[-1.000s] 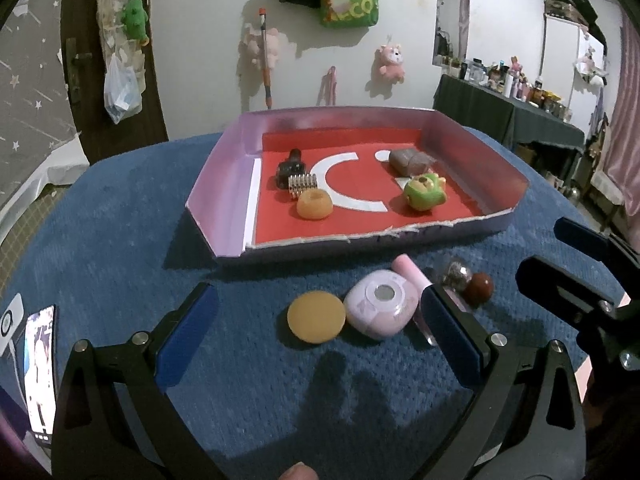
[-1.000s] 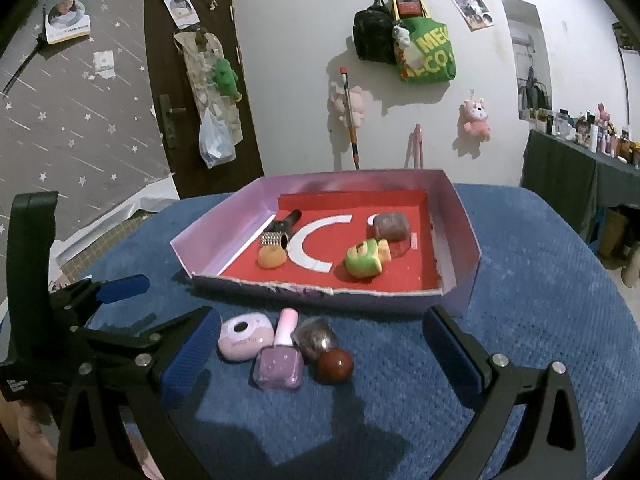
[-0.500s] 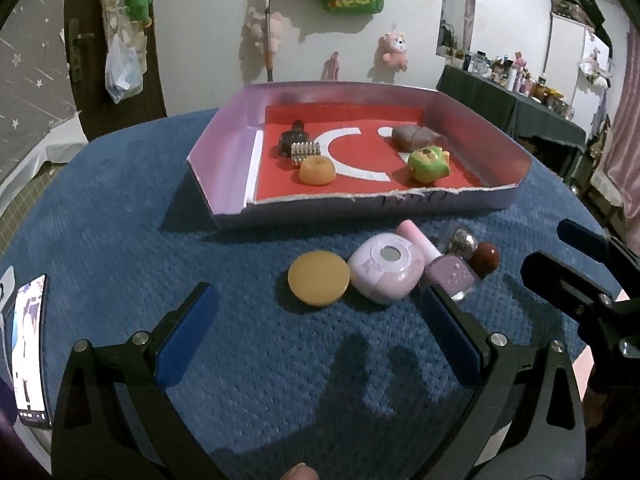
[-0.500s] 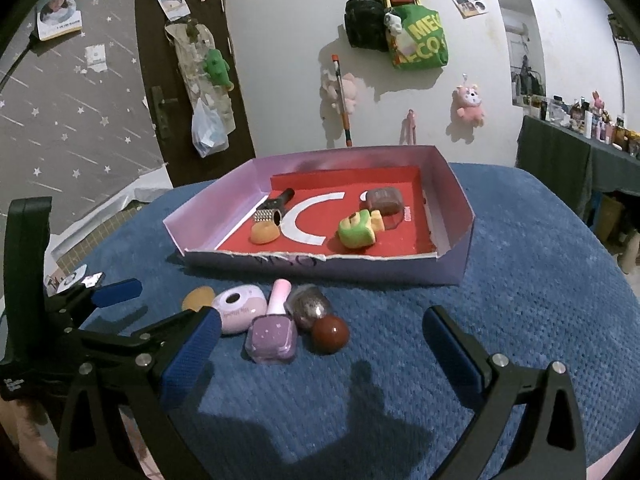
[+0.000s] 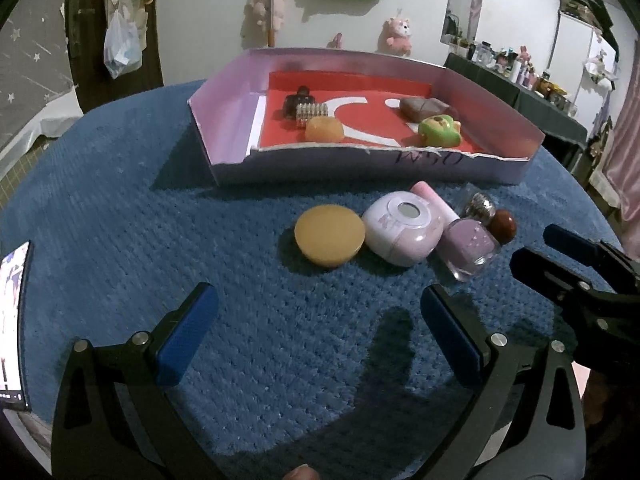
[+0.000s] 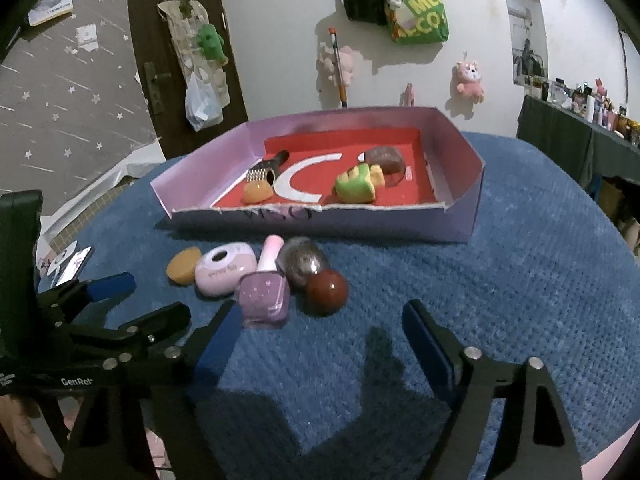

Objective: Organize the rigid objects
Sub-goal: 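Move both open tools toward the tan round sponge and brown-capped bottle, then close left gripper on tan round sponge while right gripper grips brown-capped glass bottle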

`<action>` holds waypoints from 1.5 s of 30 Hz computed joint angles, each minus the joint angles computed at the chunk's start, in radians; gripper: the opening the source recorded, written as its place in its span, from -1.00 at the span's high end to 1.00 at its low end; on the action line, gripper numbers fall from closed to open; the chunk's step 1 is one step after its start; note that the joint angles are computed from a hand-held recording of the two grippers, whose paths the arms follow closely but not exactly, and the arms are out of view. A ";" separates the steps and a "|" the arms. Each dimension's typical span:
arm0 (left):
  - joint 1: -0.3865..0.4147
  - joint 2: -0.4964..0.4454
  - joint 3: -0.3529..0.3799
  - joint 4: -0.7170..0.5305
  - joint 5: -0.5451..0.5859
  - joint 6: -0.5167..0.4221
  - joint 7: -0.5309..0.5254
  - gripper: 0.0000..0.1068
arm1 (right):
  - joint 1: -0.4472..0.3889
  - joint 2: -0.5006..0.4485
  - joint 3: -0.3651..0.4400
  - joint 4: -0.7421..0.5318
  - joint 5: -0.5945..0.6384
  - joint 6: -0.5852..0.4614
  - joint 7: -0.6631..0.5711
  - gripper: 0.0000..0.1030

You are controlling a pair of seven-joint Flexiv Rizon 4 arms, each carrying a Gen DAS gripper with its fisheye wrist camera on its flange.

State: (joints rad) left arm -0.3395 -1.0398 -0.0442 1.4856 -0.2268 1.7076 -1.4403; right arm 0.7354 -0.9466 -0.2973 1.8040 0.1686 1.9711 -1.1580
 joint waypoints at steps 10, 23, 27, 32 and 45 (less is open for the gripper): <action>-0.059 -0.023 0.099 -0.042 -0.028 -0.028 -0.044 -0.93 | -0.011 -0.017 -0.007 -0.017 -0.022 -0.042 0.028 -0.41; -0.089 -0.050 0.177 -0.143 -0.006 -0.150 -0.136 -0.92 | -0.035 -0.028 -0.038 -0.066 -0.086 -0.091 0.064 -0.29; -0.077 -0.056 0.170 -0.169 0.022 -0.178 -0.157 -0.91 | -0.061 -0.031 -0.017 -0.104 -0.138 -0.127 0.063 -0.22; -0.054 -0.060 0.143 -0.198 0.047 -0.206 -0.166 -0.84 | -0.091 -0.033 0.010 -0.140 -0.193 -0.170 0.077 -0.04; -0.035 -0.065 0.086 -0.214 0.119 -0.174 -0.090 0.33 | -0.192 -0.029 0.125 -0.176 -0.309 -0.214 0.116 0.36</action>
